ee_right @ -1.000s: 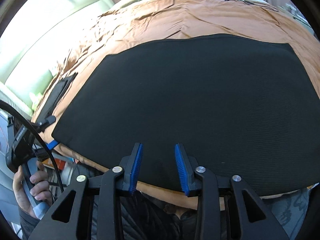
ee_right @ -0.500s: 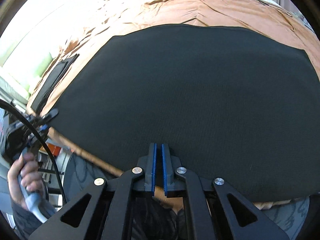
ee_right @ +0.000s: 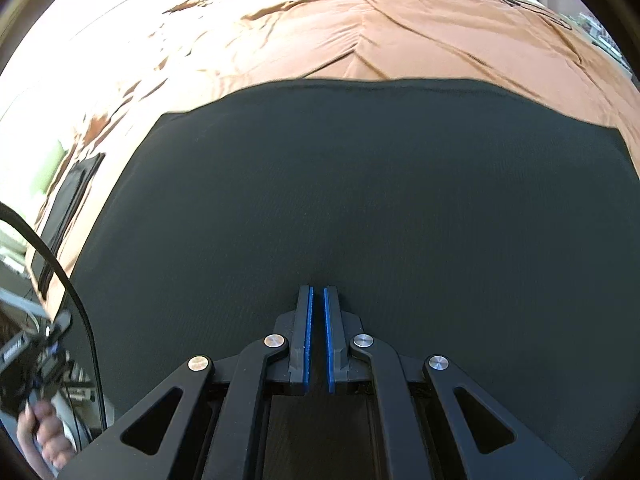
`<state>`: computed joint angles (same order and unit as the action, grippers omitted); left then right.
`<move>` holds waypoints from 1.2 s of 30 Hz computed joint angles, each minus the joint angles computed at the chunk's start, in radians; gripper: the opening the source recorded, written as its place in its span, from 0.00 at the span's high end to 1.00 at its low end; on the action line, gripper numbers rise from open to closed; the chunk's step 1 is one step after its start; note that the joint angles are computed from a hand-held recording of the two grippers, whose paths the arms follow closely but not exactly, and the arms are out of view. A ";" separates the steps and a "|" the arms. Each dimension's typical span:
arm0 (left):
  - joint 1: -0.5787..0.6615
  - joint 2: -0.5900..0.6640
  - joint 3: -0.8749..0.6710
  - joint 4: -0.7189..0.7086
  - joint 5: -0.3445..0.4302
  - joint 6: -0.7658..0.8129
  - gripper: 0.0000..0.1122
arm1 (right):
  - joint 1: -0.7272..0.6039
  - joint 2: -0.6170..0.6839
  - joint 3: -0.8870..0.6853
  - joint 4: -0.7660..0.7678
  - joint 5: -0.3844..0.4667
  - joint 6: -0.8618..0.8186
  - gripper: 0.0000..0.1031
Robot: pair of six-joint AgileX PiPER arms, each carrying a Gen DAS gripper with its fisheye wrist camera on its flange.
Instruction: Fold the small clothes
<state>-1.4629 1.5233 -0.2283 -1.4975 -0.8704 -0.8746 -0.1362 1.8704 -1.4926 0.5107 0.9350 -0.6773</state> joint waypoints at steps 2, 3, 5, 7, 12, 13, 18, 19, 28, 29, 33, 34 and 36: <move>0.021 -0.006 0.005 0.026 0.014 -0.020 0.89 | 0.015 0.045 -0.063 -0.019 0.005 0.037 0.98; 0.029 -0.007 0.007 0.039 0.021 -0.030 0.89 | 0.022 0.073 -0.103 -0.026 0.015 0.058 0.98; 0.043 -0.008 0.010 0.061 0.026 -0.045 0.87 | 0.034 0.110 -0.161 -0.050 0.018 0.091 0.98; 0.059 0.000 0.015 0.105 0.027 -0.089 0.85 | 0.051 0.150 -0.223 -0.076 0.022 0.138 0.98; 0.110 0.005 -0.007 0.137 0.063 -0.062 0.86 | 0.076 0.242 -0.358 -0.099 0.052 0.216 0.98; 0.116 0.004 -0.009 0.135 0.067 -0.056 0.86 | 0.084 0.263 -0.391 -0.106 0.056 0.233 0.98; 0.116 -0.005 -0.013 0.106 0.068 -0.028 0.91 | 0.123 0.365 -0.562 -0.160 0.098 0.322 0.98; 0.114 -0.002 -0.010 0.112 0.066 -0.042 0.91 | 0.129 0.394 -0.611 -0.169 0.118 0.342 0.98; 0.104 -0.010 -0.023 0.064 0.070 0.006 0.92 | 0.165 0.603 -0.981 -0.232 0.224 0.412 0.98; 0.107 -0.012 -0.027 0.061 0.072 0.017 0.93 | 0.162 0.593 -0.964 -0.232 0.219 0.406 0.98; 0.096 -0.023 -0.023 0.063 0.054 0.012 0.94 | 0.106 0.512 -0.849 -0.123 0.245 0.344 0.98; 0.088 -0.028 -0.021 0.059 0.045 0.012 0.94 | 0.099 0.474 -0.780 -0.104 0.223 0.314 0.98; 0.076 -0.036 -0.021 0.049 0.032 0.015 0.94 | 0.079 0.424 -0.693 -0.076 0.210 0.255 0.98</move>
<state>-1.3873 1.4876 -0.2491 -1.4480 -0.8387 -0.8597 -0.0571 2.2944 -2.1851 0.4346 1.1453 -0.4223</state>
